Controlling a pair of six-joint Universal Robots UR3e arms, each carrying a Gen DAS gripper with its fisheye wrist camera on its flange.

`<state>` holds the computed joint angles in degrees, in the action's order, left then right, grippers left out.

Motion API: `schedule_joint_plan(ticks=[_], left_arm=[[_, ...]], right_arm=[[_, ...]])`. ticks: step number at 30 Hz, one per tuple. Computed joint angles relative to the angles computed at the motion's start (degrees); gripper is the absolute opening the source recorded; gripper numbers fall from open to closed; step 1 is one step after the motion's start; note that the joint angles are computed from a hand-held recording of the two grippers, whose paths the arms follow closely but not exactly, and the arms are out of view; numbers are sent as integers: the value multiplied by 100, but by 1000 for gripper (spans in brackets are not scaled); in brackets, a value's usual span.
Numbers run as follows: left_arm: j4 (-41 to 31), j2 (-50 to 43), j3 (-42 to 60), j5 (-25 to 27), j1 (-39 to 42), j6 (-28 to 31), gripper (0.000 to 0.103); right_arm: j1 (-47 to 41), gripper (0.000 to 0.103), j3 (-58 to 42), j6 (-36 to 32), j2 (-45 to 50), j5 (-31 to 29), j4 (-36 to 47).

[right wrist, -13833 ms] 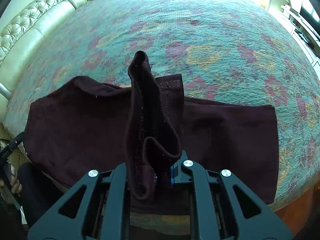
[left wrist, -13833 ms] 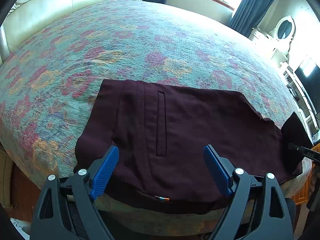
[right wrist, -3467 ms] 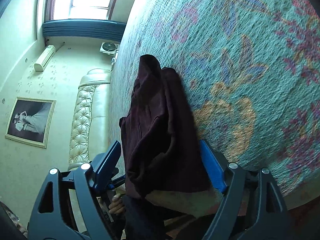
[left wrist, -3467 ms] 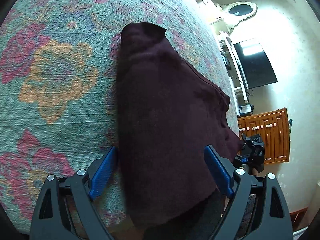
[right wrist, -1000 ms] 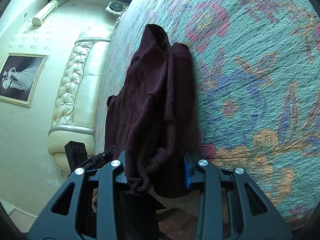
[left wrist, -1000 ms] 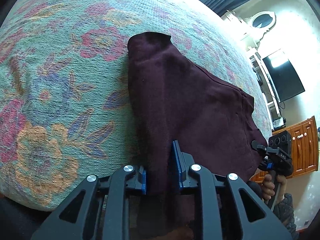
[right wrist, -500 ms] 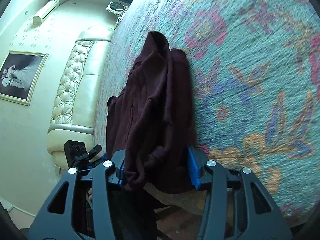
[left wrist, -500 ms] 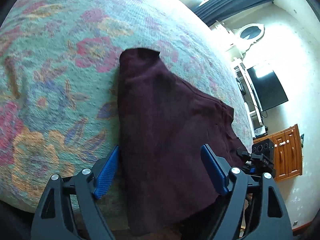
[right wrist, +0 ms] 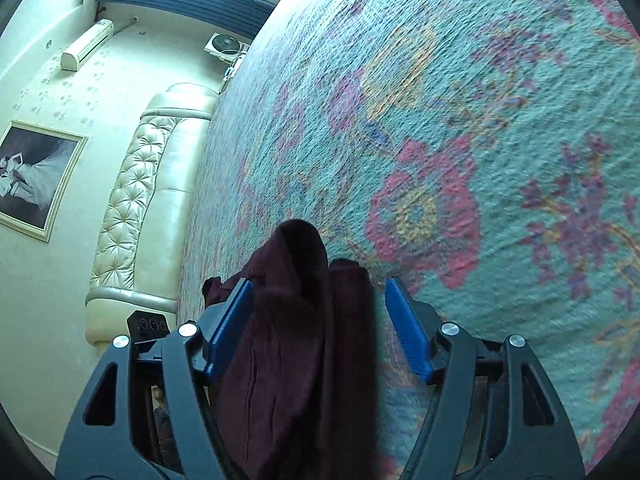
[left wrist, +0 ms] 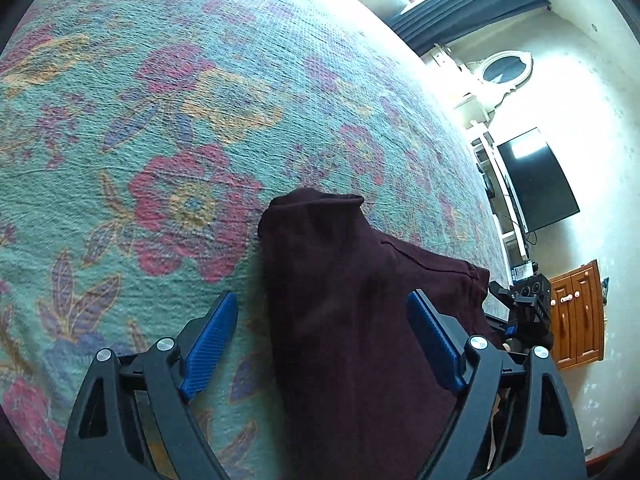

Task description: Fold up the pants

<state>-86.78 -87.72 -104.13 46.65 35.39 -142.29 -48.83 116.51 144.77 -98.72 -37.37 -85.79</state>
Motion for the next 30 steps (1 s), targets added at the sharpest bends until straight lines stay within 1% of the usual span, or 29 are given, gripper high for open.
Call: schedule_joint_plan(ticks=[3,4,5,6,7,9,12,13,16,19,22,25,28,30], left_arm=[[142,-298,181,-9,-176,-110,84],[342,-322,164,18,-246,-191,73],[634,-318,110,157,-339,-322,61],[914,-356,107,384,-490,-490,47],[1077,-354,47,415,-533,-550,42],[1336,-200,-117,498,-564,-610,33],[1607,-44,-151,653,-674,-796,23],[1603,4,-99,624,-682,-818,21],[1663,66,103,547,-725,-913,20],[2068,-284,605,616,-977,-1155,20],[2297,-1061,1605,739,-1273,-1458,20],[2427,-1924,2736,983,-1569,-1749,20],[2260,-2928,4120,1383,-1870,-1969,20],[1957,-3592,5026,1603,-1990,-2080,20]], right_arm=[[419,67,-183,240,373,88,-328],[564,57,-225,369,440,10,-523],[679,50,-247,482,487,-79,-674],[711,39,-267,482,560,-88,-670],[663,29,-252,349,575,-32,-521],[556,24,-167,90,475,92,-339],[495,21,-73,13,197,227,-330],[531,20,-55,116,89,265,-435],[617,19,-135,347,53,493,-704],[862,19,-312,958,423,751,-1516],[1239,19,-614,2075,1247,961,-3041],[1670,19,-1282,3357,2303,962,-4648],[2048,18,-2285,4265,3342,794,-5484],[2253,18,-2901,4608,3911,648,-5662]])
